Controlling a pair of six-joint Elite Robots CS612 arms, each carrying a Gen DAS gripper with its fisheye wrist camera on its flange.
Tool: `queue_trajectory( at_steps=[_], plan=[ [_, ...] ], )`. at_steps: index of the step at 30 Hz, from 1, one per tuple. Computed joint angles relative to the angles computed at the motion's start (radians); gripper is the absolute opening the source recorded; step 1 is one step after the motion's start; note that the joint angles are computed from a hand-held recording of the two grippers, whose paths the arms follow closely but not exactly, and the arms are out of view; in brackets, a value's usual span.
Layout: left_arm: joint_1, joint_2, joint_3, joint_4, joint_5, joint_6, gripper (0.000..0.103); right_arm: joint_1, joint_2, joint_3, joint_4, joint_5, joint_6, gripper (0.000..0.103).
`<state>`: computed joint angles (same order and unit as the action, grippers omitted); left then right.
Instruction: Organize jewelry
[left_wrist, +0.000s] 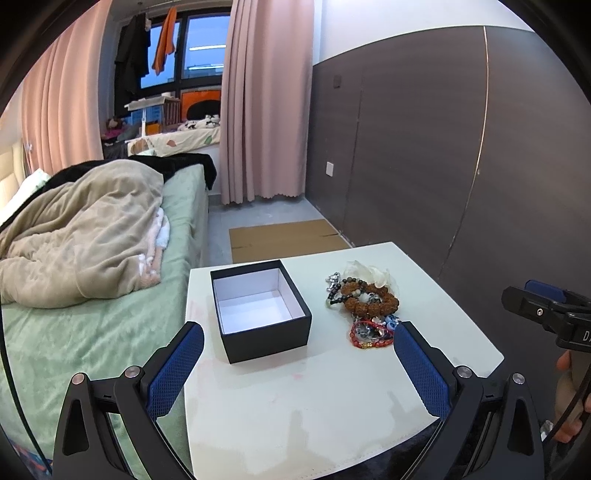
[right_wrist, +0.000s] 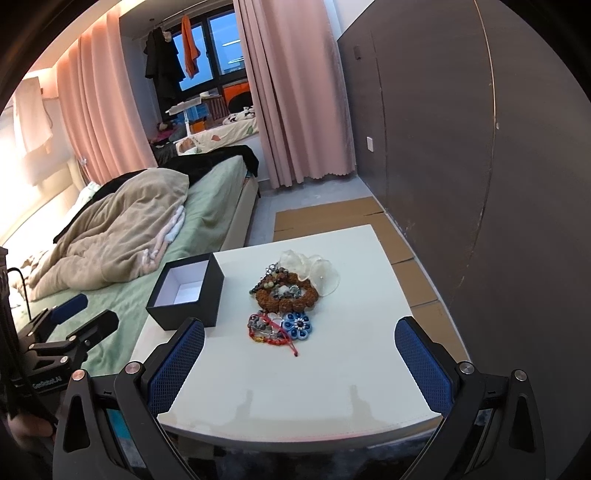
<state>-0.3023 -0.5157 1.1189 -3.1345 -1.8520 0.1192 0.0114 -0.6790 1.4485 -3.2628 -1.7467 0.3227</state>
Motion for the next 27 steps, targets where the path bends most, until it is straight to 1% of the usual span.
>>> queue_trajectory(
  at_steps=[9,27],
  plan=[
    [-0.003,0.001,-0.001,0.0,0.018,0.001,0.102,0.0,-0.001,0.004,-0.006,0.014,-0.001,0.103],
    [-0.002,-0.002,0.005,0.003,0.006,0.004,0.102,-0.007,-0.005,0.014,-0.02,0.026,0.021,0.103]
  ],
)
